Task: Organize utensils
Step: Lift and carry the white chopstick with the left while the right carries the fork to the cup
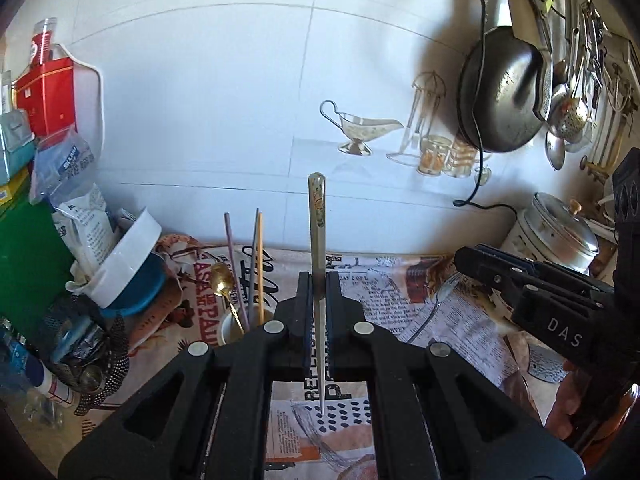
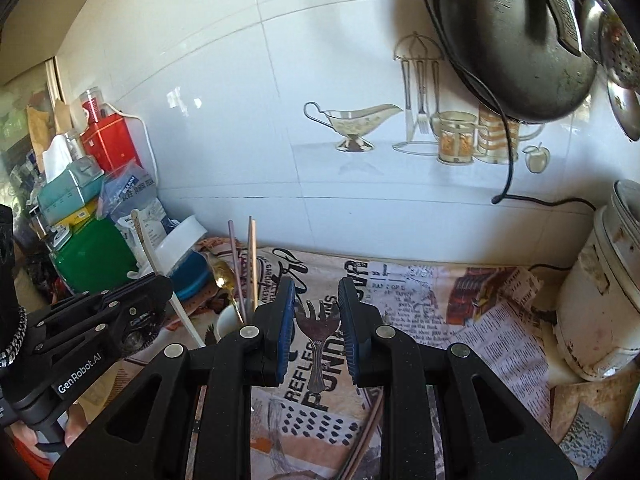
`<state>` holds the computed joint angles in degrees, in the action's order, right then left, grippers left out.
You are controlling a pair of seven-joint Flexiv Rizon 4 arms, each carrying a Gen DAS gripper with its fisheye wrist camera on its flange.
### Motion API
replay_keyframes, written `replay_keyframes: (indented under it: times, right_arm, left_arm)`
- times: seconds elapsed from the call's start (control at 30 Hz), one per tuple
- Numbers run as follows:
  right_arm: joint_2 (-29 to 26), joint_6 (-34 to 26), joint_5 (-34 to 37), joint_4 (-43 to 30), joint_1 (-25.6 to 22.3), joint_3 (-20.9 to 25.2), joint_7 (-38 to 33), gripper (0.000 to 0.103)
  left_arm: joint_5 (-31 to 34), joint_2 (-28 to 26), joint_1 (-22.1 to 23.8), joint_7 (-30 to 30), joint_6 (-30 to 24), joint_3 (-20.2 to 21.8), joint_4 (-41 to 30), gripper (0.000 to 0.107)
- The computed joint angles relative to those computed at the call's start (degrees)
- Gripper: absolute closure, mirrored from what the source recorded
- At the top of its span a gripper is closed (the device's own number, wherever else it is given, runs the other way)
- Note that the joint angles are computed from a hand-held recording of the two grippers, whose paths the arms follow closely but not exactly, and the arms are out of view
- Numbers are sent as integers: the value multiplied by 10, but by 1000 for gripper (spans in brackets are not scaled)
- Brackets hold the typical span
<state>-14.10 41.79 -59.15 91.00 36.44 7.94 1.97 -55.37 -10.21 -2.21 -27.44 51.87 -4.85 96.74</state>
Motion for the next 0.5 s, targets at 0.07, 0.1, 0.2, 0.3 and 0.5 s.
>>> replay_keyframes:
  times: [0.07, 0.1, 0.2, 0.3, 0.5]
  right_arm:
    - [-13, 15, -1, -16, 0, -3, -14, 83]
    - [-21, 25, -1, -27, 0, -5, -24, 83]
    - [-39, 45, 2, -49, 5, -15, -44, 83]
    - [-57, 67, 10, -73, 8, -25, -68, 83]
    - [-96, 101, 39, -125, 17, -46, -114, 83]
  left_arm:
    - [0, -5, 2, -5, 11, 0, -9, 103]
    - [0, -7, 2, -7, 19, 0, -12, 103]
    - [2, -15, 7, -15, 36, -1, -25, 103]
    - [6, -26, 12, -27, 51, -4, -40, 103]
    - [15, -50, 22, -53, 74, -15, -72, 103]
